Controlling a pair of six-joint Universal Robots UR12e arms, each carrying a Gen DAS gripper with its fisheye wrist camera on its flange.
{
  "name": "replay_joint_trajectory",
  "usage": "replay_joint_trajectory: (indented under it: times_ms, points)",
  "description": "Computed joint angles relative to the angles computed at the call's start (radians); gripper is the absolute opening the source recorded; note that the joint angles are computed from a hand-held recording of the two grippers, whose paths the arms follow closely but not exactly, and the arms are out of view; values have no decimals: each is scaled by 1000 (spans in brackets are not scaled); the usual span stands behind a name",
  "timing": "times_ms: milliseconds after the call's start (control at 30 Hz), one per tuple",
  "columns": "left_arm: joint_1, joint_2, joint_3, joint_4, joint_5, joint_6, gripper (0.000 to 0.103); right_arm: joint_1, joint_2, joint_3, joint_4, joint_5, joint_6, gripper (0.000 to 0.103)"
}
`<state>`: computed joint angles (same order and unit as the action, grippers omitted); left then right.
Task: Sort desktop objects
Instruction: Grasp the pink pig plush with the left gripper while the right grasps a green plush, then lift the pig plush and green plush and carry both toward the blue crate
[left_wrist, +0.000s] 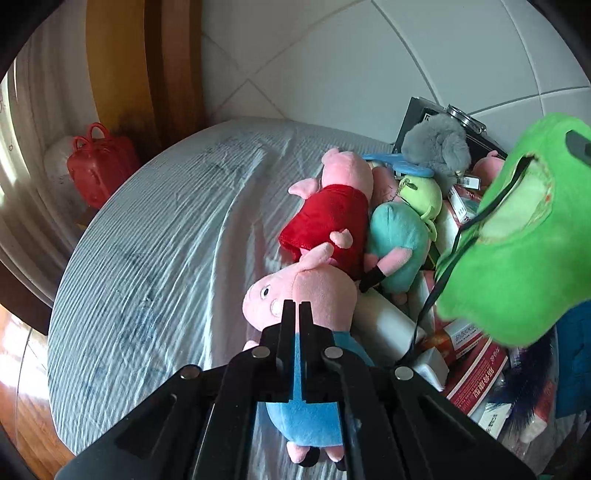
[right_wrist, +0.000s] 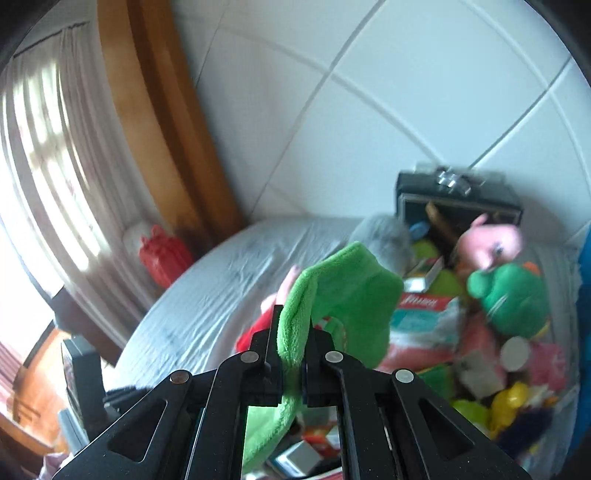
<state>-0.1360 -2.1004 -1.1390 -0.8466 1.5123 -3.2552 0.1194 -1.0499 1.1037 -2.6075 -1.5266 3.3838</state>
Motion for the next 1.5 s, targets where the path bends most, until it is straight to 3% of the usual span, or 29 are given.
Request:
replay_joint_trajectory:
  times_ms: [67,133,167,200,267,367,467,667,833,867,900,1000,1100,1300,1500]
  points:
    - [-1,-3,4,-38,-33,-5,10,-10,-28,36,-26,-52,23,6]
    - [-7,-11,14,-70,-35,-6,51,-30,-56,73,-25,-67,57,6]
    - [-9,-15,15,-76,-38,-4,94,-41,-67,94,-18,-72,79,6]
    - [-10,-18,14,-77,-45,-6,103,-55,-83,124,-8,-78,103,6]
    - [-16,-30,27,-101,-39,-17,103,-83,-108,178,18,-59,145,6]
    - [-28,-58,64,-162,25,-50,103,-118,-136,248,55,2,199,6]
    - [-27,-91,107,-241,50,-88,103,-139,-152,298,63,49,210,6]
    - [-10,-145,178,-389,-31,-139,103,-173,-154,345,13,182,229,10]
    - [-3,-169,210,-468,-78,-109,103,-174,-126,320,50,194,230,11]
    - [1,-168,206,-467,-96,-107,97,-172,-122,315,64,187,226,11]
    - [3,-161,194,-451,-106,-105,91,-169,-119,312,70,172,218,11]
    - [-3,-129,151,-378,-63,-81,83,-148,-115,291,81,94,169,7]
    - [-8,-89,100,-278,-20,-48,81,-135,-119,274,41,37,139,6]
    - [-5,-8,18,-57,3,10,80,-116,-137,189,-17,-82,56,6]
    - [-7,7,62,79,-48,84,80,-94,-172,88,-14,-298,-68,6]
